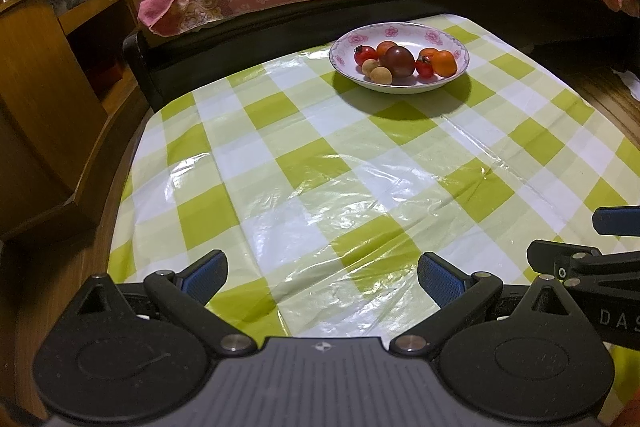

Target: Organize fruits

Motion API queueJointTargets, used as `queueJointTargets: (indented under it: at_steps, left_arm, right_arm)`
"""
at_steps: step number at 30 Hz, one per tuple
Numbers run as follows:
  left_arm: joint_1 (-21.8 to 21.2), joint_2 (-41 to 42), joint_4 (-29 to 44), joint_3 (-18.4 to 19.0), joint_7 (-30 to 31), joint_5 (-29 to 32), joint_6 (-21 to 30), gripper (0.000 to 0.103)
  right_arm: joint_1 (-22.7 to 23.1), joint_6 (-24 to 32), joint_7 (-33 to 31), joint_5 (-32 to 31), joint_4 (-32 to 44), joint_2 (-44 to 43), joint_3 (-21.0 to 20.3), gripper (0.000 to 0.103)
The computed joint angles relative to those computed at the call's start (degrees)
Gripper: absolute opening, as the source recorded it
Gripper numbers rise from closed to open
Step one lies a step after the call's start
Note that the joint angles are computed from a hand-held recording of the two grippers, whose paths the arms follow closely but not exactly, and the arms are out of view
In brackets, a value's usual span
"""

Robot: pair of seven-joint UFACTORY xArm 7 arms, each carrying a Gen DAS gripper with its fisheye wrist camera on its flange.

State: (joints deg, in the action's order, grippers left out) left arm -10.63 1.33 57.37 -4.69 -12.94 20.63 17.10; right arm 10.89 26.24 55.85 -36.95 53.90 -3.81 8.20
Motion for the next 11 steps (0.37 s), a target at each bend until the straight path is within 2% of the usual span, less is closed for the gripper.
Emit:
queueJointTargets:
  at_steps: [11]
  left_arm:
    - [0.0,0.2,0.4,0.1,-0.5,0.7,-0.2,0.103]
  right_arm:
    - [-0.1,-0.1,0.7,-0.9,0.0,-0.1,0.0,0.061]
